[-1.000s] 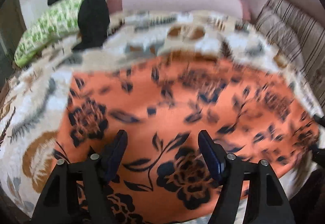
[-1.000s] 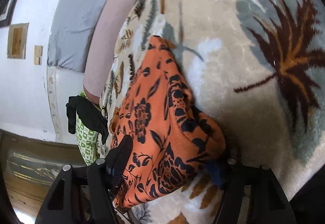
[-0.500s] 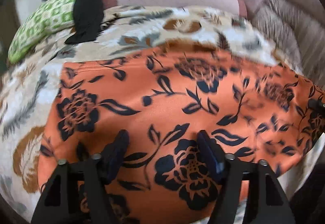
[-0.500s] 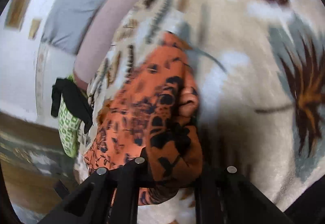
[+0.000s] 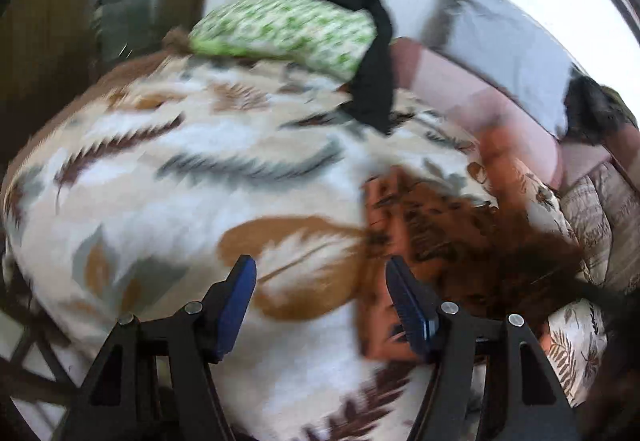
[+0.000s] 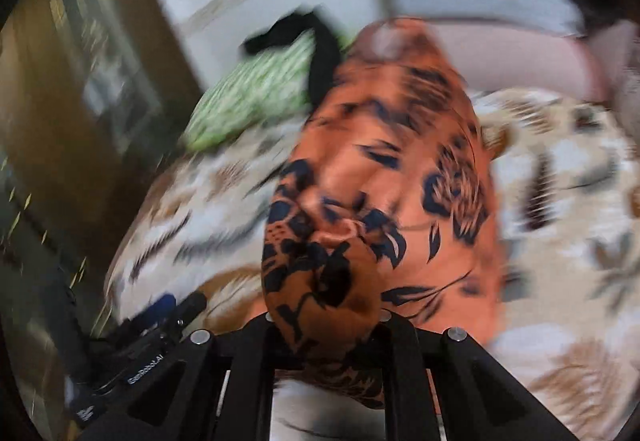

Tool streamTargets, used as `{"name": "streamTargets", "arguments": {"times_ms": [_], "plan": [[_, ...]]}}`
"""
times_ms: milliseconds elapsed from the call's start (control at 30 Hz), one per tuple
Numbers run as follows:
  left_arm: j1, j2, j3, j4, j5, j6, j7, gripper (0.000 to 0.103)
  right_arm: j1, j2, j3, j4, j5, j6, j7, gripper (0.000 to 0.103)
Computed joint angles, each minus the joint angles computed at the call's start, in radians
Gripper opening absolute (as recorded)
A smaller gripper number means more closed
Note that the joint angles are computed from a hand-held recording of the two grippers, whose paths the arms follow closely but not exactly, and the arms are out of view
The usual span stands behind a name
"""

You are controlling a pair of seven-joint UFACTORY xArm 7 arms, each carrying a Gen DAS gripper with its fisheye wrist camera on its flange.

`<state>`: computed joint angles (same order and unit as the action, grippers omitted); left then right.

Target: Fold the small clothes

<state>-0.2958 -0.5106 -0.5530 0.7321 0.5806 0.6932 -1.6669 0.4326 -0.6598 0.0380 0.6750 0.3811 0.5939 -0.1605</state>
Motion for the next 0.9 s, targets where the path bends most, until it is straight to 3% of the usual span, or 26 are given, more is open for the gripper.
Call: {"name": "streamTargets", "arguments": {"times_ms": [100,133,167,233,367,500,633,667,700,733,800,900], "plan": [[-0.042,-0.037,0.059,-0.069,-0.066,-0.075,0.025,0.068,-0.018,0.184,0.102,0.032,-0.038,0.077,-0.005,0.038],[-0.038,-0.046,0.056,-0.077,-0.069,-0.094,0.029,0.068,0.017,0.174,0.087,0.010,-0.050,0.040,-0.006,0.042],[-0.032,-0.056,0.044,-0.084,-0.074,-0.112,0.028,0.068,0.044,0.142,0.066,-0.014,-0.020,0.011,-0.026,0.060],[-0.015,-0.059,0.039,-0.096,-0.078,-0.199,0.014,0.070,0.100,0.082,-0.016,-0.036,0.085,0.039,-0.088,0.086],[0.022,0.007,-0.003,-0.043,-0.074,-0.277,0.046,0.070,0.088,-0.063,-0.100,-0.098,0.182,0.059,-0.137,0.087],[0.044,0.079,-0.045,0.029,-0.066,-0.283,0.057,0.070,-0.002,-0.200,-0.176,-0.168,0.225,0.067,-0.117,0.087],[0.026,0.236,-0.026,0.098,-0.055,-0.328,0.045,0.069,-0.096,-0.263,-0.242,-0.204,0.216,0.099,-0.093,0.087],[0.012,0.272,-0.008,0.105,-0.060,-0.357,0.040,0.058,-0.107,-0.268,-0.258,-0.204,0.220,0.112,-0.093,0.087],[-0.015,0.311,0.018,0.122,-0.090,-0.354,0.064,0.031,-0.116,-0.273,-0.275,-0.210,0.228,0.117,-0.100,0.087],[-0.042,0.340,0.044,0.139,-0.127,-0.330,0.094,0.016,-0.129,-0.285,-0.288,-0.219,0.229,0.128,-0.108,0.087],[-0.071,0.323,0.085,0.119,-0.119,-0.356,0.061,0.015,-0.137,-0.270,-0.304,-0.213,0.246,0.141,-0.120,0.087],[-0.052,0.246,0.038,0.154,0.032,-0.210,-0.013,0.014,-0.130,-0.251,-0.313,-0.197,0.273,0.156,-0.147,0.087]]}}
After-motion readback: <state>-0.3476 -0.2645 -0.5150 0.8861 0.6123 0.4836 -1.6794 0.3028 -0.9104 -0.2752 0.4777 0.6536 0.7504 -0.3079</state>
